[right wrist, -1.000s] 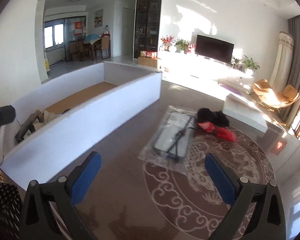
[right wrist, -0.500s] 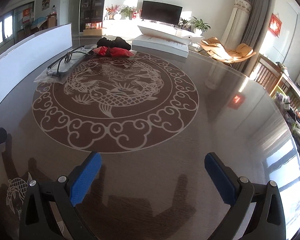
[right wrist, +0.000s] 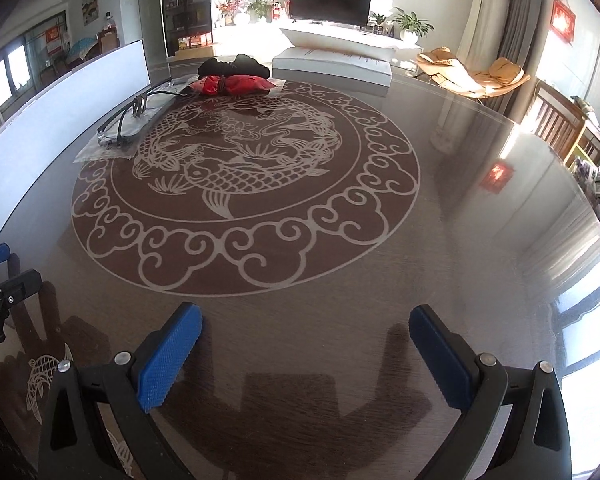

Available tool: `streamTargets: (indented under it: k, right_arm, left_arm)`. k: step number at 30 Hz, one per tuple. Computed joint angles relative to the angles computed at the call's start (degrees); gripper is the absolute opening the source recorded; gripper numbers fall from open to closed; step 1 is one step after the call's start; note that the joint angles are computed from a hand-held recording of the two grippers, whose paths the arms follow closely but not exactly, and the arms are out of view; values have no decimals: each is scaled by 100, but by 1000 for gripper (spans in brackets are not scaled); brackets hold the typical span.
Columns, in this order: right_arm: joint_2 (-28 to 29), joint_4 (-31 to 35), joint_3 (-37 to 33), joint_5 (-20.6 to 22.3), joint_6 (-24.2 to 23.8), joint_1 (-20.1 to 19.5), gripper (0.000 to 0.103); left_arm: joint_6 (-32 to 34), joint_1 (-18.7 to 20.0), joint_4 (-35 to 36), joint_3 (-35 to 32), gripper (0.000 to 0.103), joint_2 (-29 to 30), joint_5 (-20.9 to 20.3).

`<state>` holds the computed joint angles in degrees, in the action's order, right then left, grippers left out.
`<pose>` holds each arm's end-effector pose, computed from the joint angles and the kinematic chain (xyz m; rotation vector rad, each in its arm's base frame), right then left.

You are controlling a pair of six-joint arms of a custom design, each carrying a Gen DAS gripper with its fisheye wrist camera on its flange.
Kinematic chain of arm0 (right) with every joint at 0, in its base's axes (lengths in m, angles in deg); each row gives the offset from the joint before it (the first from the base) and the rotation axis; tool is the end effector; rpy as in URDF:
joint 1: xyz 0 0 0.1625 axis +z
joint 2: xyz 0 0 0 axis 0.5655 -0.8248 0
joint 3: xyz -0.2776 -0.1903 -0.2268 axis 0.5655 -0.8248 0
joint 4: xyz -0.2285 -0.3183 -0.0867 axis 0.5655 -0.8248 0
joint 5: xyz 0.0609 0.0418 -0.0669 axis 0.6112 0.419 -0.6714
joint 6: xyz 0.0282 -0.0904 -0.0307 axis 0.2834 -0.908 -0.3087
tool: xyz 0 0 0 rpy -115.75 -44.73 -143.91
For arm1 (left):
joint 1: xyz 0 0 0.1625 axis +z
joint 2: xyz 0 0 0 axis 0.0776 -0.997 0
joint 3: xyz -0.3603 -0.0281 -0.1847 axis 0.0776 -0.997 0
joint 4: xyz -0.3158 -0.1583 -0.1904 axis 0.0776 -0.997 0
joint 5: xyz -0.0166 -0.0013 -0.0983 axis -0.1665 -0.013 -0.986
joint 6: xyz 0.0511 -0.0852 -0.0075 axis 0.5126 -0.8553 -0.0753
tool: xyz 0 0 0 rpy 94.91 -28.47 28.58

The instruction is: Organize objects

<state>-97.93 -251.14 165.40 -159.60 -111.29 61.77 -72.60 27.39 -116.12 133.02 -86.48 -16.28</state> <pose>0.1013 -0.3503 0.1760 0.1988 -2.1723 0.7593 -0.2128 -0.3748 0.0579 0.5652 2.3178 -0.5995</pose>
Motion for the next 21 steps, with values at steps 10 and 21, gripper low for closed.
streamTargets:
  k: [10, 21]
  right_arm:
    - [-156, 217, 60, 210, 177, -98, 103]
    - [-158, 218, 63, 223, 183, -103, 103]
  left_arm:
    - [-27, -34, -78, 34, 103, 28, 41]
    - [-12, -28, -100, 36, 103, 37, 41]
